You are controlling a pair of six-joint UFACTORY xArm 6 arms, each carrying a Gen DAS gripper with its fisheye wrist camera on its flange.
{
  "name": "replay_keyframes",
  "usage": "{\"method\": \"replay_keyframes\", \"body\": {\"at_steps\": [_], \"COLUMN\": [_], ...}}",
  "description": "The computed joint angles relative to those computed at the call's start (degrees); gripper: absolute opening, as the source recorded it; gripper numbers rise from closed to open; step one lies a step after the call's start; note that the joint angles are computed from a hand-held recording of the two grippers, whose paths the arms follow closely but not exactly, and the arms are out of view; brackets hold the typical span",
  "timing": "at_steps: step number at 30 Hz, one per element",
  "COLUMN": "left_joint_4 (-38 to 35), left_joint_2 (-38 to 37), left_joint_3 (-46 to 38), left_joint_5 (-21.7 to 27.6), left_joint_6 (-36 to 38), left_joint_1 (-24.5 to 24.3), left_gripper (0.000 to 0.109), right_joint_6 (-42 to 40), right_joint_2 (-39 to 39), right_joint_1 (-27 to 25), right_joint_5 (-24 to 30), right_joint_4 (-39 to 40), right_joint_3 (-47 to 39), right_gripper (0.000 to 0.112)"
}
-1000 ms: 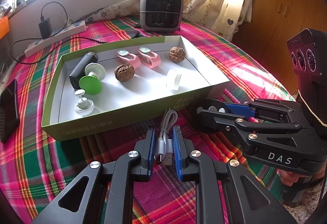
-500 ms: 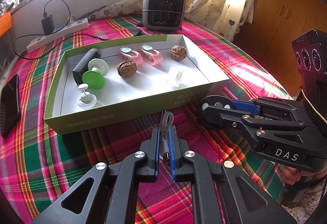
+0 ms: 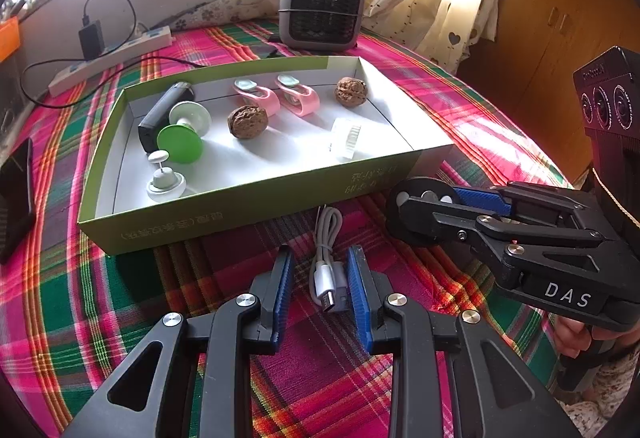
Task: Organize objects
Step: 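Carry the white cable with the left gripper into the box while the right gripper carries the disc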
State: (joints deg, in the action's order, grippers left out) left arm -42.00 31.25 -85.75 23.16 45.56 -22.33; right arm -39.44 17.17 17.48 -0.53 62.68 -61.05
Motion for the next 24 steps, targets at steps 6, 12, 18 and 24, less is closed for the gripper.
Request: {"method": "replay_keyframes", "body": {"at_steps": [6,12,18,24], "left_joint_4": [1.3,1.2,-1.2,-2.9], "left_joint_2": [-0.4,-0.8,-1.5,-2.6], "left_joint_3": [1.0,1.7,1.9,2.5], "left_joint_5": [-1.2,-2.0,-2.3,-2.6], "left_joint_6": [-0.2,0.1,1.7,2.7], "left_joint_1": [-0.4,-0.6,-0.5,-0.6], "left_gripper": [0.016,0.016,0.016,0.016], "right_joint_6": [0.3,-0.4,-1.8,-3.5], "right_joint_2": [0.0,0.0,-0.2,-0.9], "right_joint_1": [-0.1,-0.1,0.1,0.4], "right_joint_5": [0.1,0.1,0.0,0.0], "right_joint_4": [-0.2,0.5,2.1,3.7], "right_joint_3": [0.1,0.0,-0.1,0.1], "right_gripper": [0.027,0.027,0.027,0.027]}}
